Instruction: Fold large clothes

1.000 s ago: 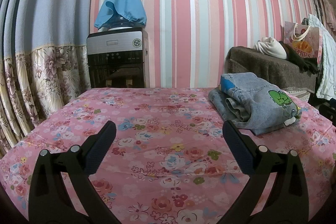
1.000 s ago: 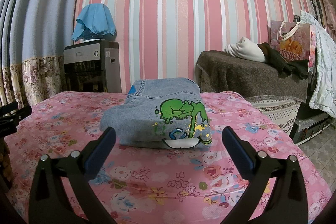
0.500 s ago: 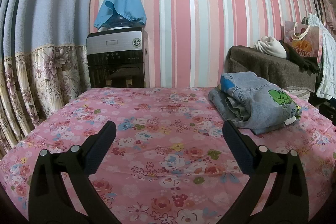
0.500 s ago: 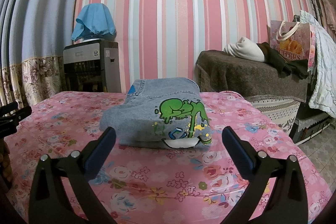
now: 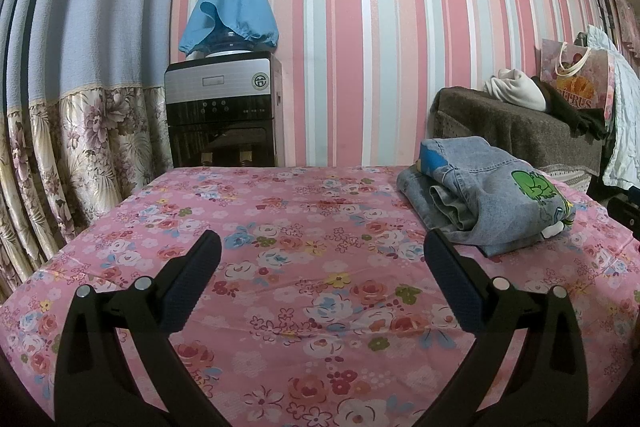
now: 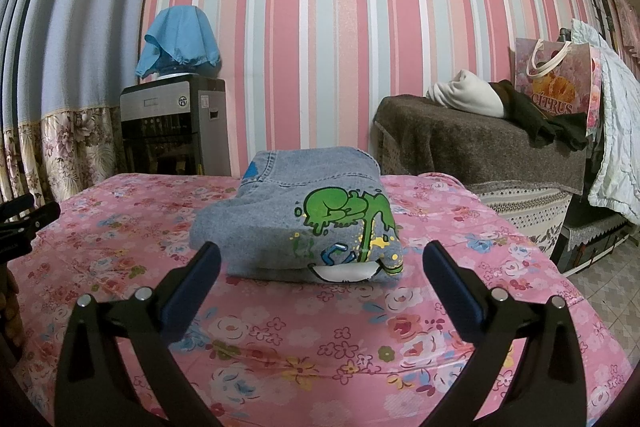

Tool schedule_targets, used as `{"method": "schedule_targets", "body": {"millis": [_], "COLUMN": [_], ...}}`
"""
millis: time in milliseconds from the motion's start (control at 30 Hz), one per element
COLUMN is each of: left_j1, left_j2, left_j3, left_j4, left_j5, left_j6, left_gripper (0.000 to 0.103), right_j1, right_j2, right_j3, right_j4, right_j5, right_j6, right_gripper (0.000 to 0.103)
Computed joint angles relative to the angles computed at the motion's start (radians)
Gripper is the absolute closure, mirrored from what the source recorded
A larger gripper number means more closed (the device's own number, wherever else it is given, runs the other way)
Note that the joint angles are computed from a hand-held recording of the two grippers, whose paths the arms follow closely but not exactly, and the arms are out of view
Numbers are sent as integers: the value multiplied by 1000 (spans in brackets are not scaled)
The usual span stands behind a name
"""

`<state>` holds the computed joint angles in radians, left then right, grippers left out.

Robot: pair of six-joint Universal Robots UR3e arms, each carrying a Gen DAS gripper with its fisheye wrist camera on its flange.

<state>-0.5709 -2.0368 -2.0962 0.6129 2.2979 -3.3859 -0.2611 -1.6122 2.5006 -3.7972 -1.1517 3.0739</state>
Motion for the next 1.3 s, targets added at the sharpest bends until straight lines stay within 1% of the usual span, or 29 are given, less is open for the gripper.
{"method": "schedule_targets", "body": {"millis": [1300], "left_j1": [12], "left_j2": [10], "left_j3": [-18], "left_j4": [8], "left_j5": [-15], "left_j6": [7], "left_gripper": [3], "right_j1": [-6], "right_j2": [-6], "right_j3": [3], "right_j4": [4], "right_j5": [6], "right_j6": [-2], "right_gripper": [2]}}
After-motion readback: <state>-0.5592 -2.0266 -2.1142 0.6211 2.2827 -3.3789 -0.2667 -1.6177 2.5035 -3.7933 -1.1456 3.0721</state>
